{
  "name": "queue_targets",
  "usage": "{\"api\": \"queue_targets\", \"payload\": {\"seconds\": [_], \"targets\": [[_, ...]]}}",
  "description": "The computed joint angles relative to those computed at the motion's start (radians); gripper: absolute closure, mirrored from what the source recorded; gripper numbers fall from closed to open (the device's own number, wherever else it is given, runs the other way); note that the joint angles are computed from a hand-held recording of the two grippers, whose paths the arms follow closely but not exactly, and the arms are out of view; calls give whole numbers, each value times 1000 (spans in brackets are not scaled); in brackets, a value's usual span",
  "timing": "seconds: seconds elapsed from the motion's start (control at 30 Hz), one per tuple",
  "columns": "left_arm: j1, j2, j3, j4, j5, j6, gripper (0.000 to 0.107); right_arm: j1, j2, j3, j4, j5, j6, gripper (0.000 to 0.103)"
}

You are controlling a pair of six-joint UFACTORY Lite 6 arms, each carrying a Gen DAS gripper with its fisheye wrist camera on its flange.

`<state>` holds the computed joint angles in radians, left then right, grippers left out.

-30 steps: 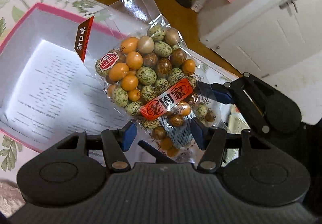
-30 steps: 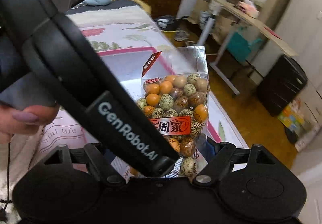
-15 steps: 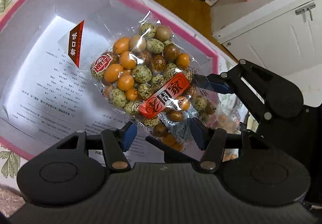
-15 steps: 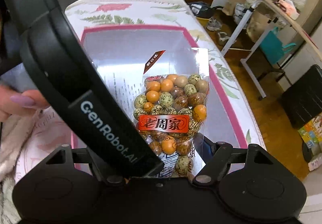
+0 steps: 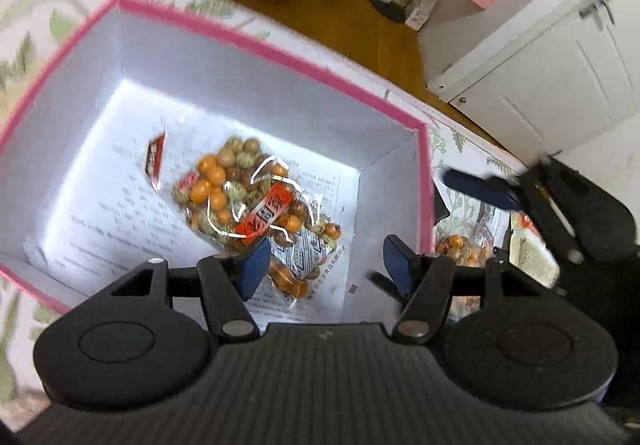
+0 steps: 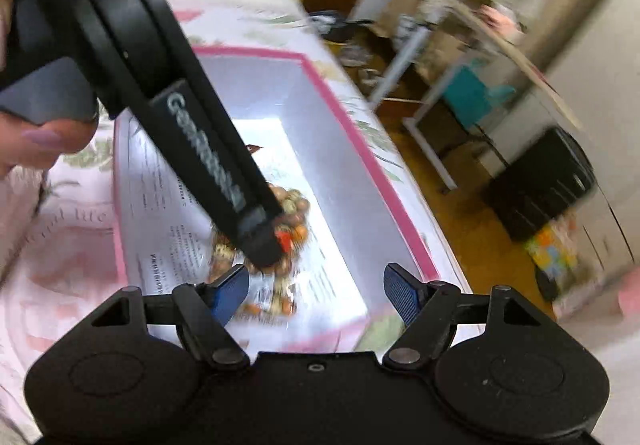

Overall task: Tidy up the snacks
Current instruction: 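Lift the left tool out of the box back toward the snacks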

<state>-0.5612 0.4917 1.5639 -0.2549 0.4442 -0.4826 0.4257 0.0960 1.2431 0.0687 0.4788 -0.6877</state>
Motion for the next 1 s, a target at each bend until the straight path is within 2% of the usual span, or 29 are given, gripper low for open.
{"api": "queue_targets", "payload": {"seconds": [0.07,0.13,0.3,0.4,0.57,0.7,0.8,0.9,1.0], "targets": [[-41,-27,11,116,14,-72,46,-34,-114,-81,30,17,64,25],[-81,-94,-35,184,18,-105,46,-106,-223,-144,123,77,71,25],[-210,-116,23,362,83,-213,47,-362,-389,-216,368,254,96,24],[-303,-113,68,481,126,-303,47,-503,-525,-299,396,340,116,24],[-468,-75,104,741,189,-539,49,-771,-695,-468,584,482,-14,27],[-567,-55,21,970,174,-781,49,-934,-838,-650,669,585,-101,36],[-595,-12,-15,1055,123,-881,51,-941,-881,-776,681,570,-102,38],[-612,51,-18,1174,88,-1003,54,-922,-912,-899,673,501,-76,38],[-609,125,6,1200,73,-1029,58,-830,-943,-983,647,362,-13,38]]}}
